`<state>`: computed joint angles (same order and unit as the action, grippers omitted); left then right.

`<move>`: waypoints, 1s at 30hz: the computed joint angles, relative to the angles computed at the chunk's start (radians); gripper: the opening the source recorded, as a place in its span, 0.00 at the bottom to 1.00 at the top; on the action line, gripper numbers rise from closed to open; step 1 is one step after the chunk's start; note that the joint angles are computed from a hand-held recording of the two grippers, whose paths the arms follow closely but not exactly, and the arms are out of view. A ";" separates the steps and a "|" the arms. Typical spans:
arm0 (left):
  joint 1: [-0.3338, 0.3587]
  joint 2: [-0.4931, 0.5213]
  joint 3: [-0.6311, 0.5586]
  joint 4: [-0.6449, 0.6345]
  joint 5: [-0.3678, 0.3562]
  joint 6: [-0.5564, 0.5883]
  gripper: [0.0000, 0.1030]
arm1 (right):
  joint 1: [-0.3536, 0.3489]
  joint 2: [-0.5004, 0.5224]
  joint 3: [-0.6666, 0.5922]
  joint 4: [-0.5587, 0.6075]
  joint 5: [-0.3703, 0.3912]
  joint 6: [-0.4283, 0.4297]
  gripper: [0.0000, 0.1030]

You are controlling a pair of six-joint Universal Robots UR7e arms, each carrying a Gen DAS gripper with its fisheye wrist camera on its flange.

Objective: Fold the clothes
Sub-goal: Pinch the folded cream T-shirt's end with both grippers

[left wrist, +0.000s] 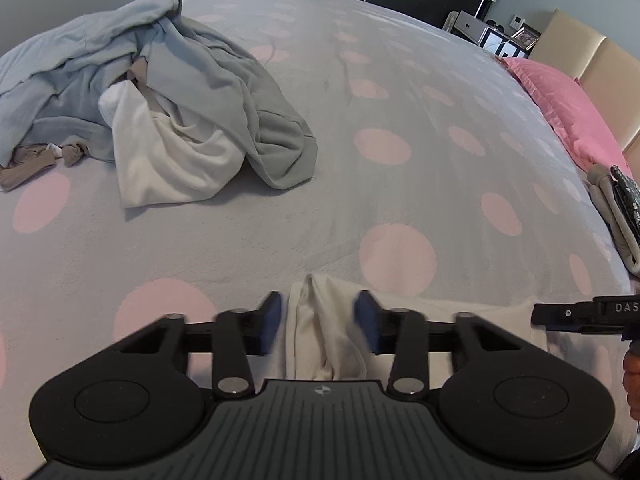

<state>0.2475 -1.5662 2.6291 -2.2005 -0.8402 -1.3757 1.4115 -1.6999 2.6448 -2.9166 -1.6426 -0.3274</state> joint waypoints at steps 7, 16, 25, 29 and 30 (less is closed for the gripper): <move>-0.018 -0.023 0.011 0.011 0.036 -0.056 0.04 | 0.010 -0.025 0.031 -0.072 0.003 -0.001 0.05; 0.028 0.083 -0.036 0.038 0.039 -0.027 0.08 | 0.026 0.072 0.040 -0.179 -0.077 -0.036 0.07; -0.090 0.051 -0.127 0.410 0.029 -0.210 0.46 | 0.089 -0.090 0.081 -0.092 -0.130 -0.117 0.19; -0.145 -0.043 -0.127 0.461 -0.102 -0.250 0.41 | 0.104 -0.216 0.117 0.011 -0.147 -0.168 0.19; -0.162 -0.066 -0.120 0.461 -0.136 -0.265 0.40 | 0.099 -0.266 0.124 0.066 -0.134 -0.178 0.19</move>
<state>0.0857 -1.6323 2.5092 -1.7396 -0.9761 -1.6408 1.5106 -1.9656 2.7685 -2.8503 -1.7766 -0.5054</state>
